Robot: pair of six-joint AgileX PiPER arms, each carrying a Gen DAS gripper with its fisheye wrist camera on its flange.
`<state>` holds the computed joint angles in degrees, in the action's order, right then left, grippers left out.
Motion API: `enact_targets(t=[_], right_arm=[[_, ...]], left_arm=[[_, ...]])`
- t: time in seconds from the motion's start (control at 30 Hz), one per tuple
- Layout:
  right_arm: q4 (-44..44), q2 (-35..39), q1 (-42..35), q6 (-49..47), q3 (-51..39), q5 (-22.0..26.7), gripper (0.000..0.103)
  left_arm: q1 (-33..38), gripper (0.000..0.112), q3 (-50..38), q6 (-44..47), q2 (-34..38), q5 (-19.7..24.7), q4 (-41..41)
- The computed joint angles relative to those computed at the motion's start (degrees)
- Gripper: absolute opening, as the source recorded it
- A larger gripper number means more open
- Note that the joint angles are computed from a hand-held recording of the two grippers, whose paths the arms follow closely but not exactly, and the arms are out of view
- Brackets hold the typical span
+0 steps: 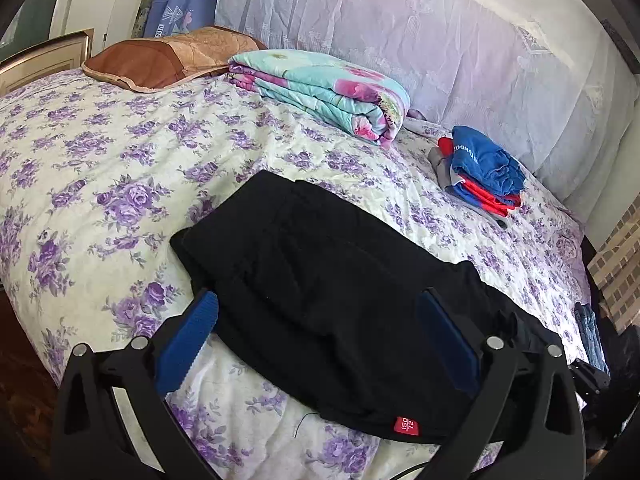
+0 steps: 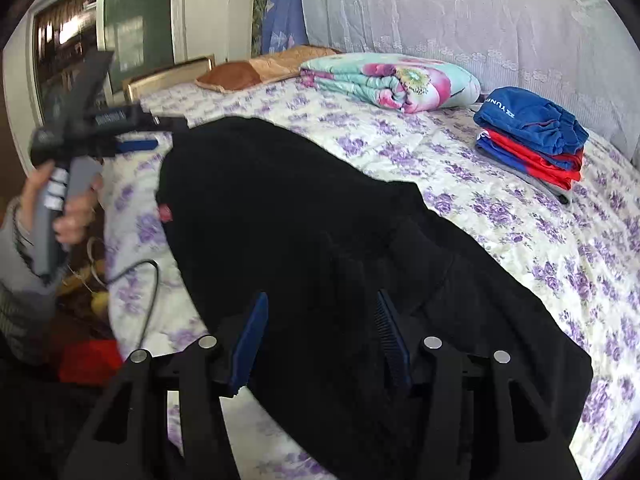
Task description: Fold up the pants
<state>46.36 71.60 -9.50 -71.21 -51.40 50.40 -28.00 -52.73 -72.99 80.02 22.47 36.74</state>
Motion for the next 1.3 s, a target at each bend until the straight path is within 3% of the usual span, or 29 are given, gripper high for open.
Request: enact_targets(t=[0.07, 0.2, 0.33, 0.4, 0.47, 0.57, 0.67, 0.73, 0.8, 0.9, 1.0, 1.1, 1.2, 1.3], right_arm=[[4.17, -1.17, -4.21, -0.14, -1.16, 1.71, 0.055], [-1.36, 0.48, 0.18, 9.41, -1.39, -13.90, 0.055], [-13.19, 10.23, 6.51, 21.50, -2.40, -17.12, 0.054], [-15.54, 9.65, 8.49, 23.23, -0.90, -20.08, 0.055], [-11.81, 9.06, 6.59, 20.20, -2.65, -15.43, 0.054], [-4.70, 4.55, 3.55, 15.14, -1.12, -16.02, 0.052], [-1.79, 4.57, 2.45, 14.16, -0.82, -17.03, 0.064], [-10.12, 8.91, 4.88, 20.86, -2.26, -18.37, 0.074], [-13.75, 12.62, 6.11, 23.10, -2.75, -17.71, 0.077], [-7.76, 11.51, 3.22, 18.06, -2.87, -14.33, 0.083], [-3.26, 10.87, 1.32, 13.82, -1.26, -14.18, 0.086], [0.15, 9.86, 0.93, 11.42, -0.24, -16.21, 0.090], [6.72, 8.51, -1.65, 6.33, 0.18, -14.80, 0.090], [3.89, 9.16, -1.54, 10.90, -2.15, -12.61, 0.091]], left_arm=[[0.37, 0.098, 0.12, 0.49, 0.50, -0.47, -0.79], [1.10, 0.098, 0.34, 1.67, 0.90, -0.75, -2.53], [2.09, 0.098, 0.40, 3.45, 1.25, -0.72, -4.60], [2.51, 0.098, 0.43, 3.55, 1.71, -0.72, -5.06], [3.10, 0.098, 0.40, 4.75, 2.23, -0.93, -6.52], [3.31, 0.098, 0.39, 5.12, 2.64, -0.87, -6.96], [3.48, 0.098, 0.16, 5.00, 2.81, -0.34, -6.86], [3.77, 0.098, 0.29, 5.65, 2.60, -0.40, -7.60], [4.02, 0.098, 0.18, 6.32, 2.66, -0.09, -8.11], [4.63, 0.098, -0.23, 7.95, 3.33, 0.37, -9.87], [5.18, 0.098, -0.78, 8.53, 4.50, 0.91, -11.27], [3.13, 0.098, -1.70, 2.30, 5.34, 4.02, -5.10], [0.54, 0.098, -2.91, -3.36, 6.27, 8.17, 1.51], [-1.08, 0.098, -3.44, -6.69, 6.91, 10.56, 5.57]])
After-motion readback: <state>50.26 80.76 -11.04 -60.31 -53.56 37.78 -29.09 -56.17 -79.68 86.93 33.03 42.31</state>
